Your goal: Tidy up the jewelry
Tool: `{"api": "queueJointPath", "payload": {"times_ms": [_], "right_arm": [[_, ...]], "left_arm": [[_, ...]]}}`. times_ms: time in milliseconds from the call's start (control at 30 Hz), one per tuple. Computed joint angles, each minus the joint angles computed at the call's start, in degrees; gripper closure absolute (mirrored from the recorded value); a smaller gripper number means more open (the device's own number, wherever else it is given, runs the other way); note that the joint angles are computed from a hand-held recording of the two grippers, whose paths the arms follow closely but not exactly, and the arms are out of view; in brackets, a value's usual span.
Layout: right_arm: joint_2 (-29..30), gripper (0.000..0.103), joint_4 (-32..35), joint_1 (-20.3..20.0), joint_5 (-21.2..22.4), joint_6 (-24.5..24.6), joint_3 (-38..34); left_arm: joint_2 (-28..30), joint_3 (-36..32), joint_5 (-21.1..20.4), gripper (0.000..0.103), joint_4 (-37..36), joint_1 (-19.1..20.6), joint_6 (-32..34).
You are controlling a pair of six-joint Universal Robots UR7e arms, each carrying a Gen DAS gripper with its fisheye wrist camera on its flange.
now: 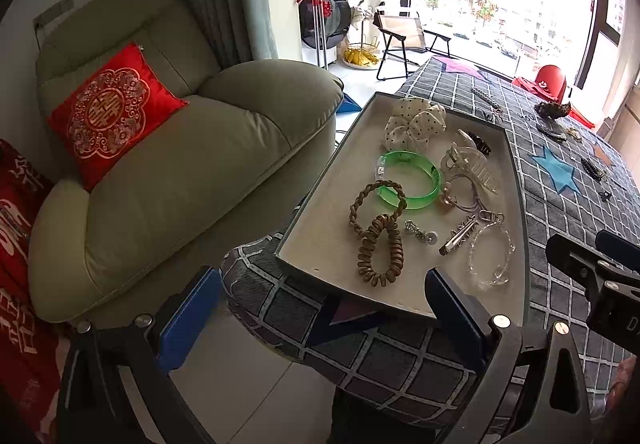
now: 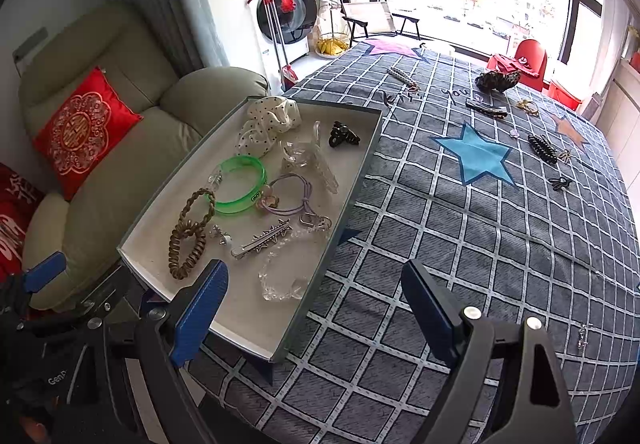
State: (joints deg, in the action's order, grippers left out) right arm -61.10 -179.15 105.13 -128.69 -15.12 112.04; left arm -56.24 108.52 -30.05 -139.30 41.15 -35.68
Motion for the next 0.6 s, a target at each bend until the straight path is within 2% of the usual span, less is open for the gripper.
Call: {"api": "queueJointPath", "payload": {"times_ms": [600], "right_arm": [[0.17, 0.013, 0.18, -0.05, 0.06, 0.11, -0.24]], "left_arm": [[0.28, -0.38, -0.06, 0.001, 0.37, 0.15, 0.03]]}}
